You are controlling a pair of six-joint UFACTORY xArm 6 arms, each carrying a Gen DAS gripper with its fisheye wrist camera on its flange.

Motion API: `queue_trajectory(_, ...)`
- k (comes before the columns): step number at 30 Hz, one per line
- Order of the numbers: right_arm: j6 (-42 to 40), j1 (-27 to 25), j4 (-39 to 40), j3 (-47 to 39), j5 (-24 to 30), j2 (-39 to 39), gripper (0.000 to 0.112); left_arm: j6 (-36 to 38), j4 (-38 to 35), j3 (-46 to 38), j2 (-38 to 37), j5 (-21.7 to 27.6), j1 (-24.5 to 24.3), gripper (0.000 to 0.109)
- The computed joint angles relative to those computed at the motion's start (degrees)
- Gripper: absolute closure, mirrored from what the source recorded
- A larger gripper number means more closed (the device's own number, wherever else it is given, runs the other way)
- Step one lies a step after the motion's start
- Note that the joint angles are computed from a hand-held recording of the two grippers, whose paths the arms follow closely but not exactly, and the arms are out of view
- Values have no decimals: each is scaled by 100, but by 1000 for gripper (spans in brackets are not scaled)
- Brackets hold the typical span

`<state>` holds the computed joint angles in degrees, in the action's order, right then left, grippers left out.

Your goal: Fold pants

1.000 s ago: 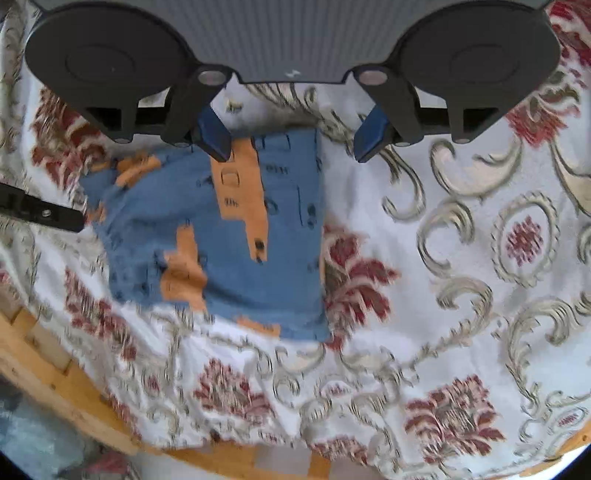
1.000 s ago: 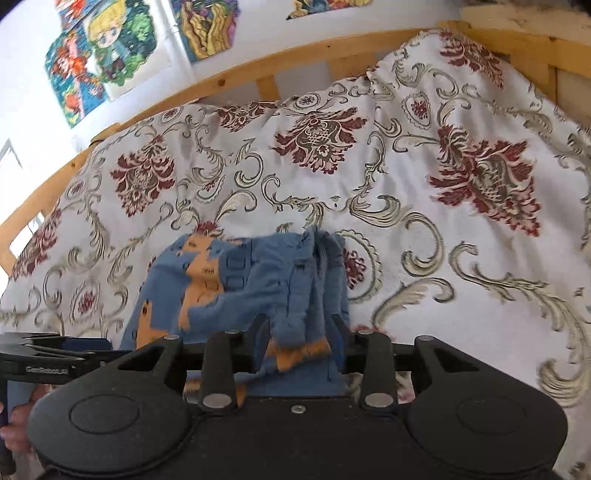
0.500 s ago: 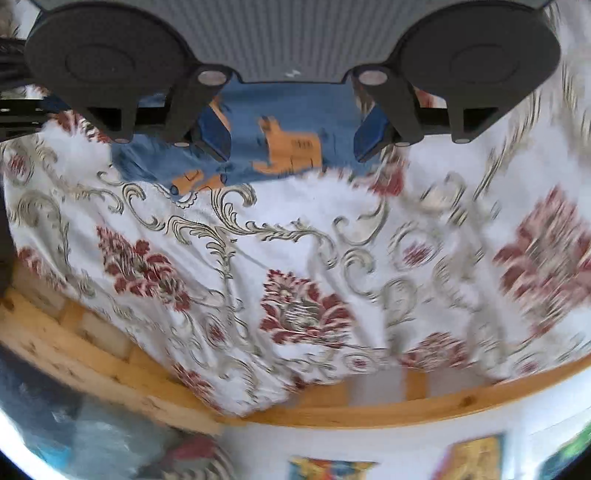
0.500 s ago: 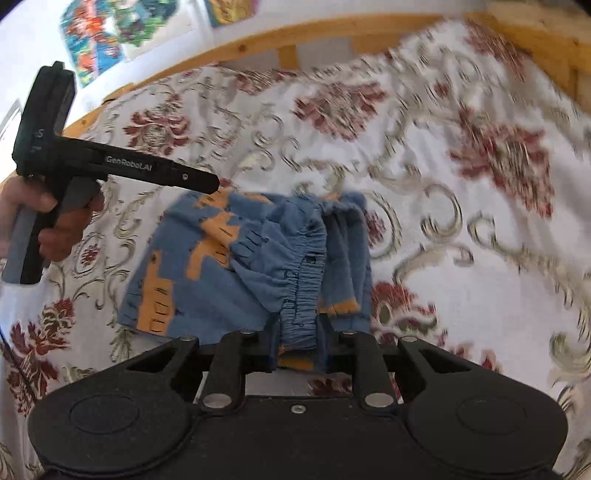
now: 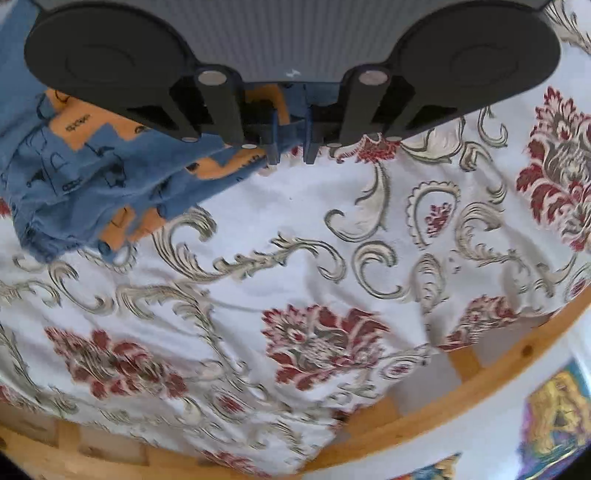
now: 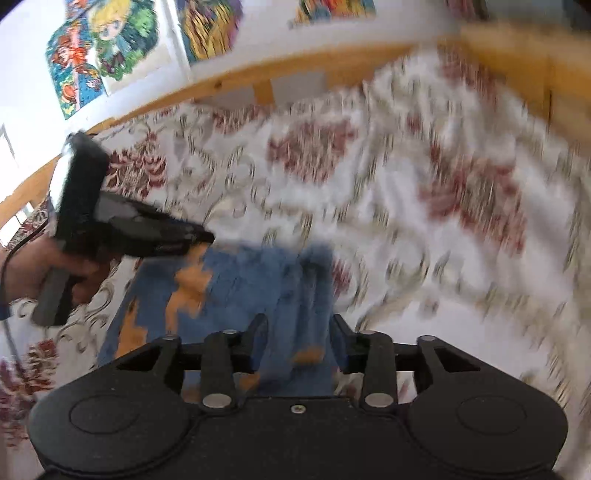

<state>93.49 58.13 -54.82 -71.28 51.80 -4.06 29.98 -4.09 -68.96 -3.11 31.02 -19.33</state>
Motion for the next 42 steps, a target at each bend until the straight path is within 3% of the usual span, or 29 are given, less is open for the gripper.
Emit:
queue_trajectory(1, -52, -120, -33, 0, -178, 3, 51, 51, -245, 79, -84, -104, 17, 95)
queue_trajectory(3, -188, -389, -19, -50, -547, 89, 51, 844, -1329, 112, -268, -28, 81, 93)
queue_trajectory(5, -500, -641, 172, -182, -799, 298, 52, 1794, -2316, -87, -333, 498, 210, 90)
queue_trajectory(6, -748, -769, 434, -264, -875, 427, 57, 2207, -2655, -239, -307, 857, 287, 83)
queue_trajectory(7, -900, -873, 596, -290, -1008, 505, 79, 2468, -2755, -426, -237, 1237, 344, 80)
queue_trajectory(8, -975, -924, 680, -314, -1000, 555, 87, 2626, -2739, -552, -166, 1488, 362, 77)
queue_trajectory(11, -911, -1009, 726, -317, -995, 578, 95, 2682, -2093, -752, 66, 1846, 228, 79)
queue_trajectory(12, -878, -998, 712, -355, -924, 618, 95, 2646, -1871, -675, 83, 1693, 146, 87)
queue_trajectory(14, -804, -928, 720, -457, -667, 695, 89, 2366, -1567, -574, 121, 1401, 37, 96)
queue_trajectory(17, -394, -637, 272, -499, -225, 619, 73, 1735, -1077, -232, 13, 605, -129, 99)
queue_trajectory(19, -366, -326, -128, -512, 50, 543, 73, 1215, -751, -97, -19, 279, -163, 98)
queue_trajectory(25, -1068, 259, -34, -693, 589, 782, 73, 503, -1286, 173, -480, 241, 94, 88)
queue_trajectory(27, -998, 304, 144, -595, 670, 793, 68, 215, -1207, 428, -734, 188, 123, 79)
queue_trajectory(29, -782, 288, 217, -381, 664, 711, 50, -200, -990, 632, -958, 296, 138, 66)
queue_trajectory(30, -570, 260, 229, -233, 580, 632, 47, -427, -848, 754, -1059, 304, 128, 59)
queue_trajectory(32, -387, 211, 252, -100, 448, 523, 45, -649, -645, 1120, -1294, 86, 92, 53)
queue_trajectory(37, -375, 352, 37, -260, 715, 544, 44, -1249, 50, 1672, -1565, -467, 66, 33)
queue_trajectory(42, 141, 428, -262, -111, 622, 348, 34, -1674, -184, 1840, -1842, -493, 195, 16)
